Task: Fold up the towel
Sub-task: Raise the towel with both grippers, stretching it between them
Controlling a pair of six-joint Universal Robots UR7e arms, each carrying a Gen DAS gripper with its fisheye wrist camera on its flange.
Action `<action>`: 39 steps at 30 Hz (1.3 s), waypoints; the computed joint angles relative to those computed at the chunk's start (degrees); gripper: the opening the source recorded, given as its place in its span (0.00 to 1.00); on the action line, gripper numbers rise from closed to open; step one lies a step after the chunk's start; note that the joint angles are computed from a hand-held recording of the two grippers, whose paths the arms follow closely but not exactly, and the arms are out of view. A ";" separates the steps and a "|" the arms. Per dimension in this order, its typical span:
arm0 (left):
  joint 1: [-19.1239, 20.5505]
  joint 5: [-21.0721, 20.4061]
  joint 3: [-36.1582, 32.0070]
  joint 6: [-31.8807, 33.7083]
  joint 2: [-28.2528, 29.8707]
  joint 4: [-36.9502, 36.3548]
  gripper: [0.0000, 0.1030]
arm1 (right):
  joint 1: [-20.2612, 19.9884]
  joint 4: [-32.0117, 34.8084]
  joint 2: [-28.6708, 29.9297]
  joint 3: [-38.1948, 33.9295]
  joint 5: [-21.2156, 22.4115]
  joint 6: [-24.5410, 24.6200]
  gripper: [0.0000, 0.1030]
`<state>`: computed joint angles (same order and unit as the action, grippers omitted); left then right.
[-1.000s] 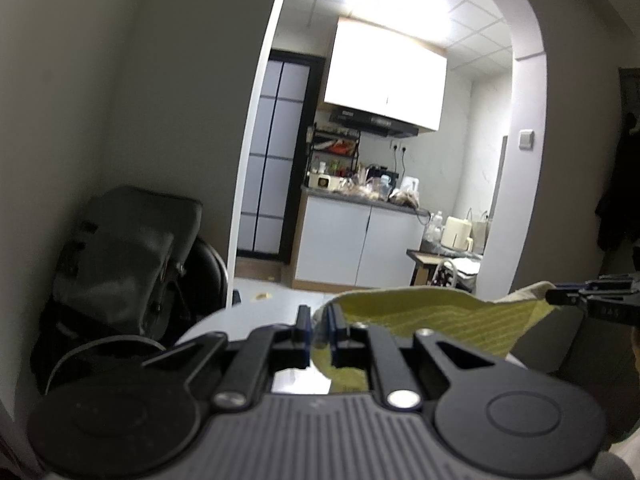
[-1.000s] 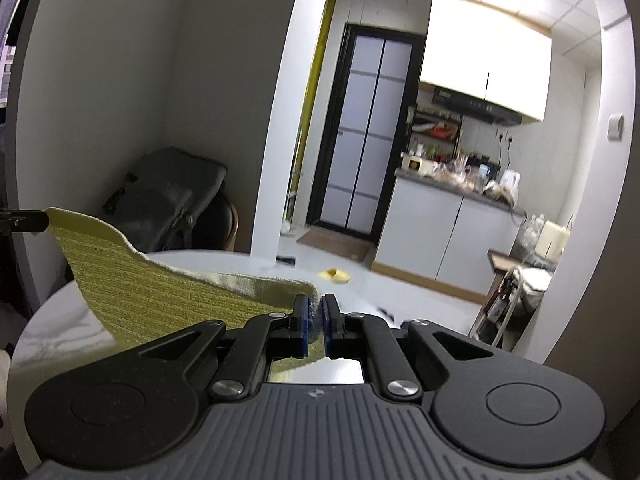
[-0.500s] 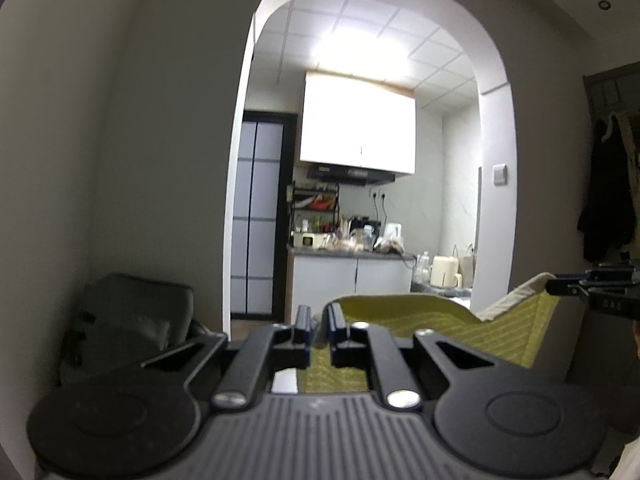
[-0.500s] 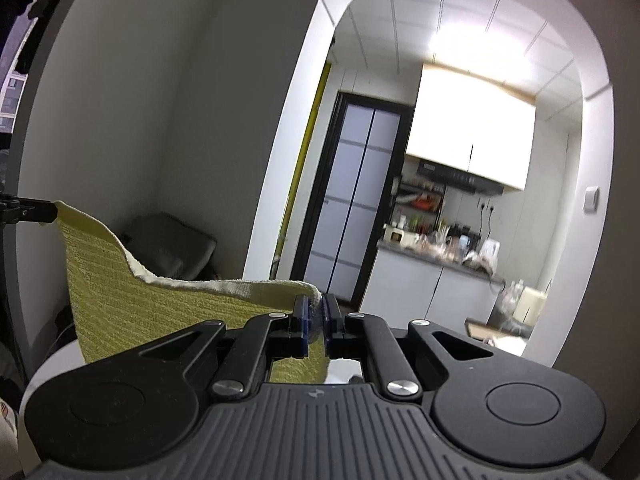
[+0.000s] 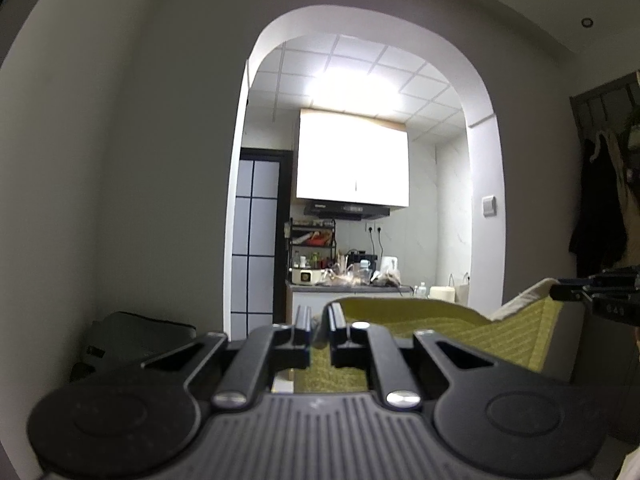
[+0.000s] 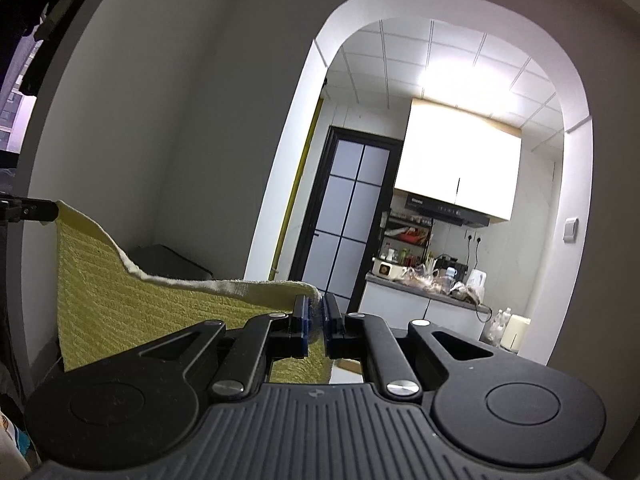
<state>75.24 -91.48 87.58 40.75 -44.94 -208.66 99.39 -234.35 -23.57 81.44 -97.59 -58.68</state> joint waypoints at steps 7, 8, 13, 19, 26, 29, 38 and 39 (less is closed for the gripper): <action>-0.36 -1.04 4.69 -1.97 -1.77 -4.11 0.08 | 0.41 -3.40 -1.73 4.37 0.39 -1.31 0.08; -0.39 -1.28 5.46 -2.13 -2.14 -4.94 0.08 | 0.47 -4.06 -1.91 5.05 0.62 -1.45 0.08; -0.29 -1.51 7.21 -2.69 -2.98 -7.24 0.08 | 0.45 -5.29 -2.09 6.37 1.11 -1.47 0.08; -0.05 -0.01 4.60 -3.00 -1.46 -4.70 0.08 | -0.27 -2.89 -1.70 5.14 0.01 -0.35 0.08; 0.54 1.26 -2.20 -3.38 2.18 0.63 0.08 | -1.45 2.64 -0.29 -0.35 -1.11 0.76 0.08; 0.85 2.22 -6.12 -3.51 4.23 3.60 0.08 | -1.99 5.83 0.66 -3.77 -1.72 1.22 0.08; 2.18 4.08 -19.71 -2.92 11.47 12.71 0.08 | -3.81 17.25 5.02 -15.66 -3.06 2.99 0.08; 2.27 4.34 -21.16 -2.80 12.25 13.73 0.08 | -3.97 18.19 5.43 -16.64 -3.24 3.11 0.08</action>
